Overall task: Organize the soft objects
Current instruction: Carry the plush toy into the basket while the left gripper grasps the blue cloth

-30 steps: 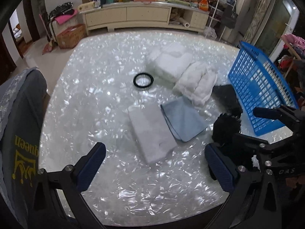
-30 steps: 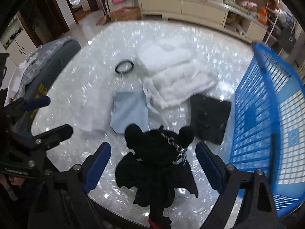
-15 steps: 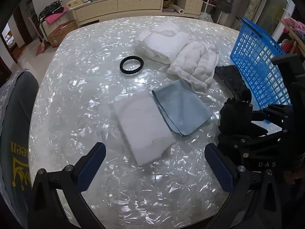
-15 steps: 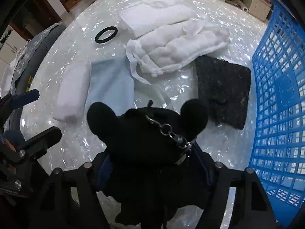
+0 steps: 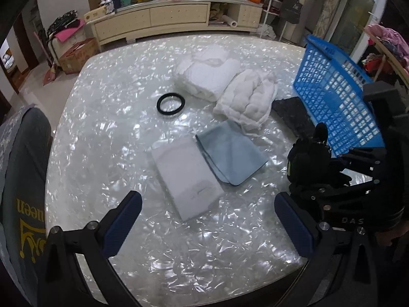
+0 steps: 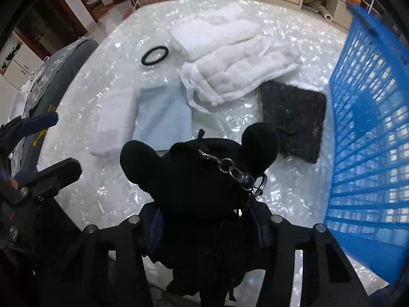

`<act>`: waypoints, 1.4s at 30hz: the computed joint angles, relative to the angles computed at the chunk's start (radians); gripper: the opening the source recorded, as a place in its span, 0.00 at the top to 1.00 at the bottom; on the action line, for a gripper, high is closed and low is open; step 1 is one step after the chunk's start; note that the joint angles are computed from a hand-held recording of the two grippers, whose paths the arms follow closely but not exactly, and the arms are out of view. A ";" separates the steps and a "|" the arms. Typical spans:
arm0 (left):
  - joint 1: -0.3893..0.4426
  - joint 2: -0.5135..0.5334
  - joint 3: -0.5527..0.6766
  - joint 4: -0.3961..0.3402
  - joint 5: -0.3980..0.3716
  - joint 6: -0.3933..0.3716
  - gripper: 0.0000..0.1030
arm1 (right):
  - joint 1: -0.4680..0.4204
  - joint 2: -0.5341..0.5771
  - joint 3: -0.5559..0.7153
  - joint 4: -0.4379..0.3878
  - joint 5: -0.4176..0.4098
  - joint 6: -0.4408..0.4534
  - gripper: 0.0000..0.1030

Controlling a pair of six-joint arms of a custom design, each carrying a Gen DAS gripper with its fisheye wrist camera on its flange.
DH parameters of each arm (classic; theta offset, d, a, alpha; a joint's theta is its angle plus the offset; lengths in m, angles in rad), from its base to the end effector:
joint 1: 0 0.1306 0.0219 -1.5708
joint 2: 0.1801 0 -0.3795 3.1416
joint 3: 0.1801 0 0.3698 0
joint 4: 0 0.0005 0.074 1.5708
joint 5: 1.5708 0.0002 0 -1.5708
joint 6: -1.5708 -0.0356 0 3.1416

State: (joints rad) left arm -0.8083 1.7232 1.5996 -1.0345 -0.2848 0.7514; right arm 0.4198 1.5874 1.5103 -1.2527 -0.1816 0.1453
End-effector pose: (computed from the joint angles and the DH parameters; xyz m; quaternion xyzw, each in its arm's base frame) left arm 0.3909 -0.3955 0.3446 -0.0015 0.9693 -0.0439 0.2419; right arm 0.4456 0.2054 0.3684 -0.2861 0.9464 0.1055 0.1063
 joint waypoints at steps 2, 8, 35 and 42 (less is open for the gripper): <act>0.006 -0.006 0.004 0.000 0.011 -0.015 0.00 | -0.004 -0.019 0.009 -0.012 0.000 0.008 0.50; 0.015 -0.006 0.045 -0.035 0.004 -0.069 0.00 | -0.041 -0.033 0.114 -0.080 -0.036 0.034 0.50; 0.023 0.181 0.243 -0.031 0.069 -0.325 0.00 | -0.289 0.131 0.459 -0.241 0.044 0.081 0.49; 0.039 0.273 0.314 -0.072 0.064 -0.361 0.07 | -0.303 0.184 0.462 -0.247 0.067 0.077 0.49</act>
State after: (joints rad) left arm -0.7689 1.9965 1.9140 -1.1066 -0.2209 0.3902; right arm 0.1171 1.7711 1.9721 -1.4995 -0.1149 0.2228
